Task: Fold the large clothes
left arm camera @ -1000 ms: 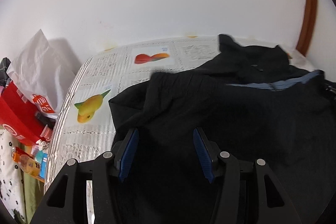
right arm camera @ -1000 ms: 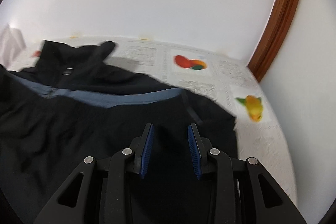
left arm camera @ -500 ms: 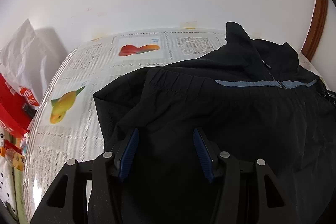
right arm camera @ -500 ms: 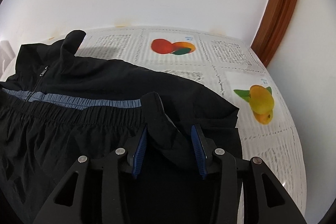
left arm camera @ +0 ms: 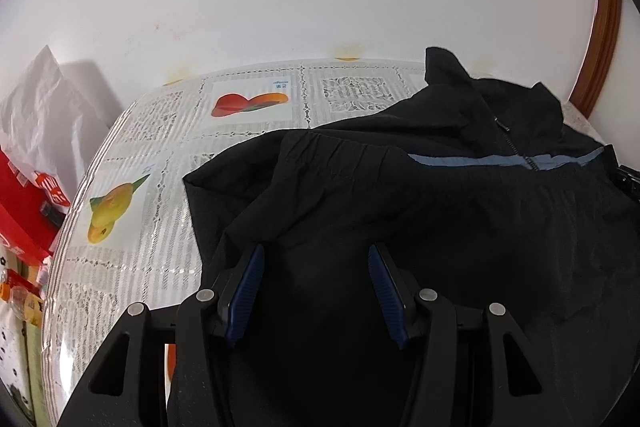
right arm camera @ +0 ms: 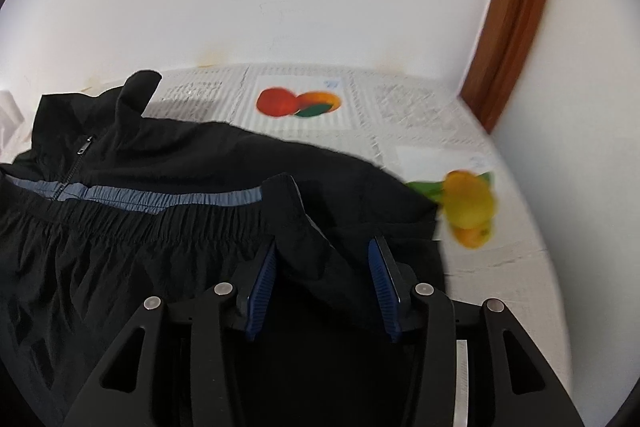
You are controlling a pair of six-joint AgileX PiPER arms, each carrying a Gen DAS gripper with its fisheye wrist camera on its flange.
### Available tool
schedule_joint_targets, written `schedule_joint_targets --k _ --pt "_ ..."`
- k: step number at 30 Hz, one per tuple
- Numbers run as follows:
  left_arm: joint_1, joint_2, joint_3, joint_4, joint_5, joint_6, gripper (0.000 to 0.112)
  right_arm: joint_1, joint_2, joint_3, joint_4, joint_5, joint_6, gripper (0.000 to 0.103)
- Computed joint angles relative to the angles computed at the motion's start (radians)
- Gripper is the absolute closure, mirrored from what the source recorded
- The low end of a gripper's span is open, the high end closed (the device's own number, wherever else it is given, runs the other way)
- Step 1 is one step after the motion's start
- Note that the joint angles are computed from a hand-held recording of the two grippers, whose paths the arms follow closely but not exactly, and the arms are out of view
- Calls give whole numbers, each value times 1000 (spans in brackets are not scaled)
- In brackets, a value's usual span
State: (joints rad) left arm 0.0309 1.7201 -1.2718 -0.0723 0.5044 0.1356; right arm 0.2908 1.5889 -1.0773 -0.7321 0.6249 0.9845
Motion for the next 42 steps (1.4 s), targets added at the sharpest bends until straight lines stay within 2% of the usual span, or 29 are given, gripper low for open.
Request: schedule_joint_targets --k 1,5,8,10,15,18,21,22,24,29,32,36,42 --pt "9 -7 0 -26 9 29 61 39 -30 2 -39 49 52 58" --pt "42 -58 32 -100 20 104 61 170 -103 -17 -54 147 105 56" --pt "84 -109 63 -166 48 173 60 303 -96 -72 -31 194 107 56" --pt "122 -148 88 -219 73 242 55 375 -66 -111 -13 197 123 56" --pt "239 -254 180 -328 113 419 54 488 73 -224 70 206 139 56" --pt "339 -293 237 -474 157 591 52 512 146 -282 114 196 113 56" --pt "396 -327 286 -522 175 663 52 516 220 -327 92 207 121 58" --pt "416 -335 299 -538 185 690 52 516 247 -347 85 241 133 59" --pt "462 -355 324 -568 204 748 52 518 236 -318 55 230 191 59" --pt "542 -383 358 -615 243 812 52 582 202 -289 53 297 244 60" --pt "575 -409 387 -627 261 842 52 668 153 -233 43 346 320 60" --pt "630 -456 427 -635 295 881 52 761 102 -166 45 364 393 59" --pt "716 -533 491 -626 339 924 52 928 49 -76 -12 411 588 60"
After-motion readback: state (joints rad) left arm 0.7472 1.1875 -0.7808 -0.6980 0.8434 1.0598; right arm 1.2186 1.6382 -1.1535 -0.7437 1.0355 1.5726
